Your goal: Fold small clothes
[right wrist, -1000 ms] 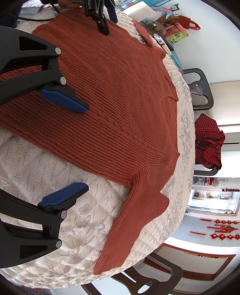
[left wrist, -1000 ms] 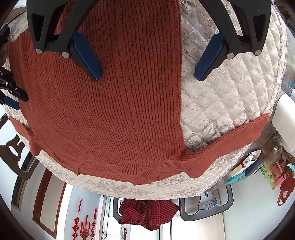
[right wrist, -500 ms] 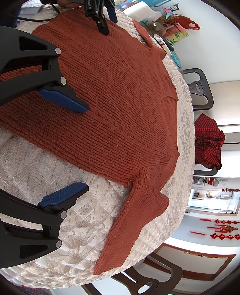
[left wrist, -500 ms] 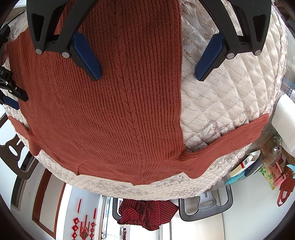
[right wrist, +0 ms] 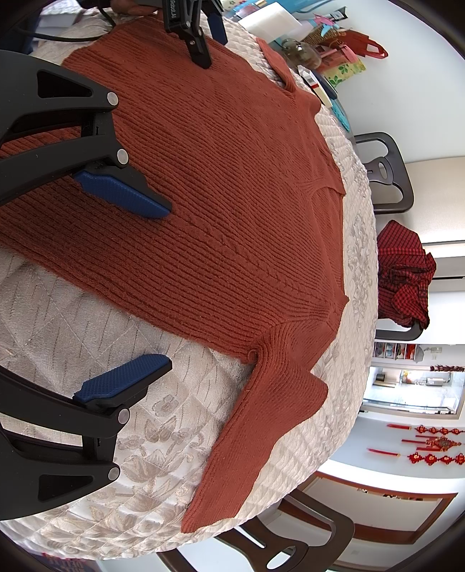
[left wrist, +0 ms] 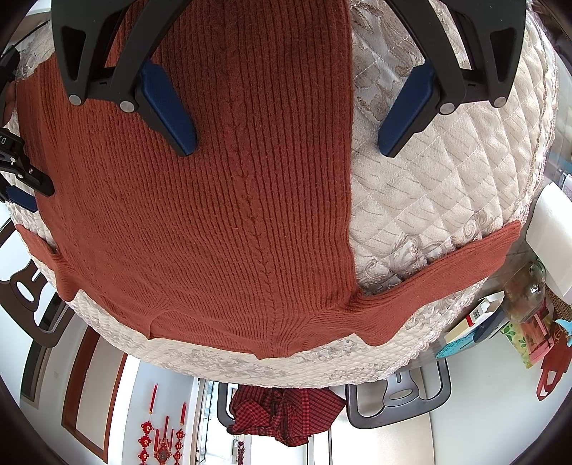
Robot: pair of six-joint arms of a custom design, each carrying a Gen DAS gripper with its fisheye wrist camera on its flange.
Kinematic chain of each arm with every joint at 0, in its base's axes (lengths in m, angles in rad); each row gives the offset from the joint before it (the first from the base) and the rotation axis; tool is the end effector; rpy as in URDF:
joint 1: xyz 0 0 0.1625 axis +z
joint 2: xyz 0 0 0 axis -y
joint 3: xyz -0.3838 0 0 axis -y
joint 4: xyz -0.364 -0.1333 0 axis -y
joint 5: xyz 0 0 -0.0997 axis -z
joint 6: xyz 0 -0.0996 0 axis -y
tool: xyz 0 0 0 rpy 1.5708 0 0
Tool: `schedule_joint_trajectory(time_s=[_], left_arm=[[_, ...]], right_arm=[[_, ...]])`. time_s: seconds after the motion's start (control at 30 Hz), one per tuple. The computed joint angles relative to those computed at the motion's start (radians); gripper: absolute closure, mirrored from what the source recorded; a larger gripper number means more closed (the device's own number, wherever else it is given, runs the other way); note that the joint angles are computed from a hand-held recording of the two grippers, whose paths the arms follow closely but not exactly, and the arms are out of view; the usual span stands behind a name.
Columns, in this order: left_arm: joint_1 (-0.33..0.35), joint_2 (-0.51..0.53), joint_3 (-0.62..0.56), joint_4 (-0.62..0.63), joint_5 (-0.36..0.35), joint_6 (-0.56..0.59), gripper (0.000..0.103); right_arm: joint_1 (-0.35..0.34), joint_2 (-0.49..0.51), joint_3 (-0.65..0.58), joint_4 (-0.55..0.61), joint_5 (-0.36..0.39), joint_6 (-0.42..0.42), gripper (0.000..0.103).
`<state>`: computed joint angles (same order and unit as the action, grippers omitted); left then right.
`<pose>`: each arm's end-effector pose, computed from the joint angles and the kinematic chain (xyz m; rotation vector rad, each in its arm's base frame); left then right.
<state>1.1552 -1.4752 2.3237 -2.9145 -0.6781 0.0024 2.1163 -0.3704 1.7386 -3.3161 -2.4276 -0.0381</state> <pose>0.0336 -0.4462 0.2638 0.2005 2.2574 -0.7775 0.3338 -0.4381 -0.0791 0.4722 -2.2722 0.6921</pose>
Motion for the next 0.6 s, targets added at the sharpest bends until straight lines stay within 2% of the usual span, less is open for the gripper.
schedule_joint_trajectory(time_s=[0.6], left_arm=[[0.006,-0.004,-0.003,0.001,-0.004,0.009,0.000]], right_arm=[[0.000,0.000,-0.001,0.001,0.000,0.001,0.025]])
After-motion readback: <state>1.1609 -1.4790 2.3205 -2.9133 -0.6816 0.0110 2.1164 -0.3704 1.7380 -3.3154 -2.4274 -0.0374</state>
